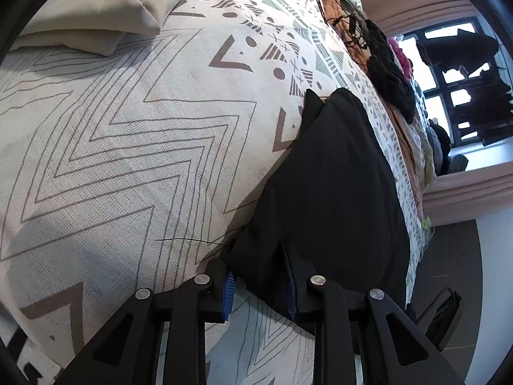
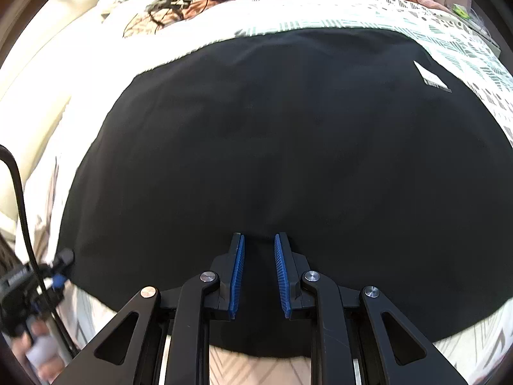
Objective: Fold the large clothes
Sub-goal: 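Lift the held edge with both tools and fold the shirt over again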
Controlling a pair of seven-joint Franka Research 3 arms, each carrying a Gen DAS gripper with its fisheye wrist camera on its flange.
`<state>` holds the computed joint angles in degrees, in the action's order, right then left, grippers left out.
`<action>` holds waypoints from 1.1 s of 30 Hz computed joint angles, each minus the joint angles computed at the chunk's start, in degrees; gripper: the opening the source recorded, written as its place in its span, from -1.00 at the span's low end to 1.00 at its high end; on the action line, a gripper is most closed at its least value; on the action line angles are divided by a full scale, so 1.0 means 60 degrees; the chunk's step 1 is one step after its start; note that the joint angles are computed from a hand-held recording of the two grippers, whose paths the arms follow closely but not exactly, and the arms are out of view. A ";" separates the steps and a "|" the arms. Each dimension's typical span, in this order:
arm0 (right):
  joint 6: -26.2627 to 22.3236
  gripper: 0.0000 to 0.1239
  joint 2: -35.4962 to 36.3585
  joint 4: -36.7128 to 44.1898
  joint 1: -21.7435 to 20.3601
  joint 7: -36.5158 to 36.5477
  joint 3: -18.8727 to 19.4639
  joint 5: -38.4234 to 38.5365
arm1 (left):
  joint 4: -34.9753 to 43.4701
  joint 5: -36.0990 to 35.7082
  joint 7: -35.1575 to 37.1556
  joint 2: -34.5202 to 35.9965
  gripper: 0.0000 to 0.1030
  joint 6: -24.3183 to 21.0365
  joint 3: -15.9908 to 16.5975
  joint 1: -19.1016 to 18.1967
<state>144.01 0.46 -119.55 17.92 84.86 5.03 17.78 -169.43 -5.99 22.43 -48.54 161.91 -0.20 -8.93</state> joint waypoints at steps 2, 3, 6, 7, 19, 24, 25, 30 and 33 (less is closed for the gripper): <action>-0.0088 -0.69 0.0257 0.0331 -0.0028 0.0178 -0.0032 -0.0092 | 0.0171 0.0057 -0.0300 0.0070 -0.48 -0.0260 -0.0273 0.0179; -0.0124 -0.69 0.0396 0.0501 -0.0042 0.0216 -0.0044 -0.0051 | 0.0239 0.0110 -0.0387 0.0112 -0.48 -0.0358 -0.0346 0.0237; -0.0135 -0.69 0.0803 0.0992 -0.0071 0.0281 -0.0085 -0.0195 | 0.0309 0.0193 -0.0599 0.0147 -0.49 -0.0482 -0.0427 0.0300; -0.0150 -0.69 0.0941 0.1175 -0.0073 0.0307 -0.0091 -0.0236 | 0.0318 0.0218 -0.0627 0.0170 -0.49 -0.0478 -0.0412 0.0306; -0.0962 -0.69 0.3065 0.4082 0.0064 0.0855 -0.0294 -0.1111 | 0.0533 0.0291 -0.0835 0.0364 -0.50 -0.0736 -0.0329 0.0276; -0.1473 -0.71 0.3863 0.5349 0.0279 0.1314 -0.0493 -0.1797 | 0.0547 0.0170 -0.0717 0.0450 -0.50 -0.0670 -0.0155 0.0181; -0.1650 -0.71 0.4057 0.5688 0.0291 0.1322 -0.0516 -0.1894 | 0.0565 0.0128 -0.0688 0.0483 -0.50 -0.0671 -0.0114 0.0161; -0.3436 -0.77 0.5415 0.8196 0.0316 0.1141 -0.0747 -0.2548 | 0.0988 -0.0009 -0.0047 0.0855 -0.24 -0.0990 0.0179 -0.0040; -0.3921 -0.77 0.5589 0.8802 0.0309 0.1298 -0.0854 -0.2633 | 0.1089 -0.0266 0.0139 0.1034 -0.20 -0.0924 0.0249 -0.0066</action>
<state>120.49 33.99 -66.74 19.78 92.65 -0.09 1.99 -162.90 -7.59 23.27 -42.33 156.36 1.30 -9.32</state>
